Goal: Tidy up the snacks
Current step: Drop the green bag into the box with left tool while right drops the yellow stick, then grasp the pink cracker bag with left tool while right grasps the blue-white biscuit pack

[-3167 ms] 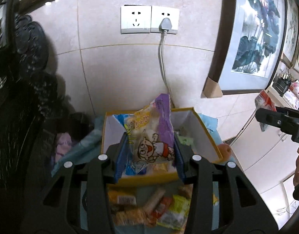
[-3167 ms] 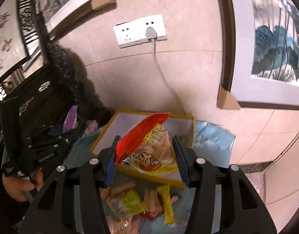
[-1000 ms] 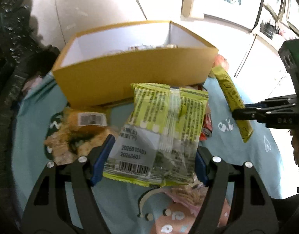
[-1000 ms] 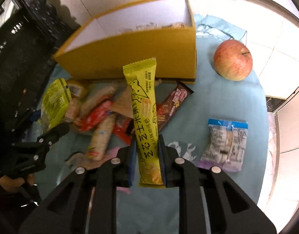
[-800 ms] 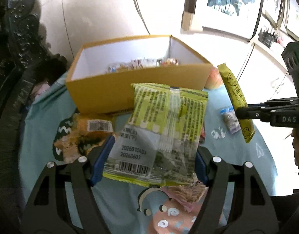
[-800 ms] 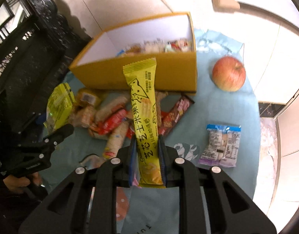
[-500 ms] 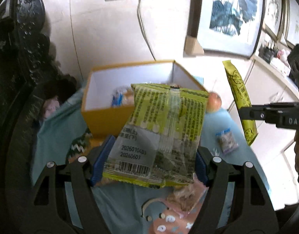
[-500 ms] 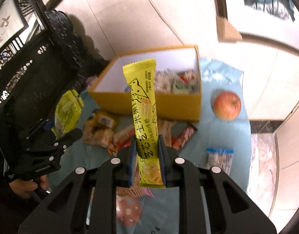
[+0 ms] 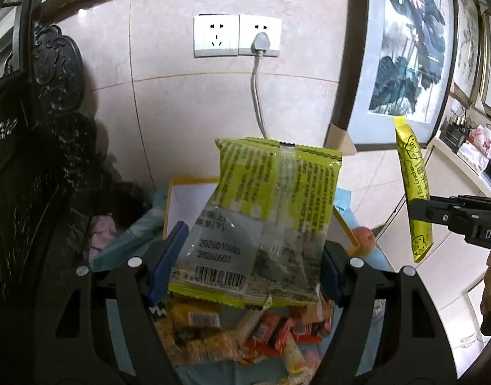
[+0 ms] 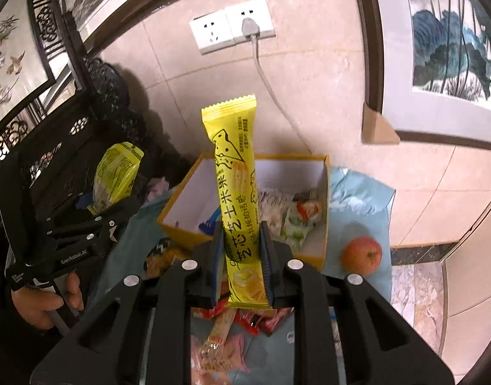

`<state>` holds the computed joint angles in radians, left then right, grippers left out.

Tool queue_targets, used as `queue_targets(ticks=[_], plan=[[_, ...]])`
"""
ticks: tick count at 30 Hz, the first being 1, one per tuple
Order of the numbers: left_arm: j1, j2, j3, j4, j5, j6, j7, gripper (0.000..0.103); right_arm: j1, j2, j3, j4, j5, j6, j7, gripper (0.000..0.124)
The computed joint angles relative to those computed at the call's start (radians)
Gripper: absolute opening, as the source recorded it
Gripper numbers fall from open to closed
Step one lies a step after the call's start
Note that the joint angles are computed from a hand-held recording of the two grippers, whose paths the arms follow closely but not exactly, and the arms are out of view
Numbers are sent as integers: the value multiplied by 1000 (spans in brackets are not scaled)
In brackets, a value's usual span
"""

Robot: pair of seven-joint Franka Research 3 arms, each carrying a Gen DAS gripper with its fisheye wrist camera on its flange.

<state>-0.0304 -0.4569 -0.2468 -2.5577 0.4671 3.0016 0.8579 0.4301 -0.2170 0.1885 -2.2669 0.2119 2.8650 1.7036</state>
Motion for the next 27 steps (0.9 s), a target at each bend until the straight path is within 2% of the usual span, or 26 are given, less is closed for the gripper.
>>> queue_targets(ticks=[8,10,11,12,13,14,16,20,22,27], plan=[[87,179,-40,178,92,-7,-60,75,-37,159,-10,179,-110,-20,56,21],[103,247,-48,252,144,-40,-103,80,-33,213,-22,239,-138,-22,71,22],[88,281,-35,284,141,-66,-95,84,-29,254,-29,285,-108,-41,39,28],[60,334,-16,332,103,-125,-57,94,-33,291,-30,329,-145,-78,72,54],[52,362,-9,358,116,-166,-72,96,-6,322,-67,365,-252,-116,163,65],[38,387,3,378,101,-198,-62,96,3,339,-80,378,-295,-128,195,65],[3,421,33,394,4,-250,10,96,3,350,-82,371,-265,-127,177,65],[-22,365,68,289,40,-167,-32,96,0,301,-85,266,-232,-95,159,65],[-38,325,75,224,13,-127,-18,96,-6,269,-83,211,-221,-86,151,65],[-67,219,53,38,4,-31,-43,97,-33,147,-65,4,-248,-73,204,65]])
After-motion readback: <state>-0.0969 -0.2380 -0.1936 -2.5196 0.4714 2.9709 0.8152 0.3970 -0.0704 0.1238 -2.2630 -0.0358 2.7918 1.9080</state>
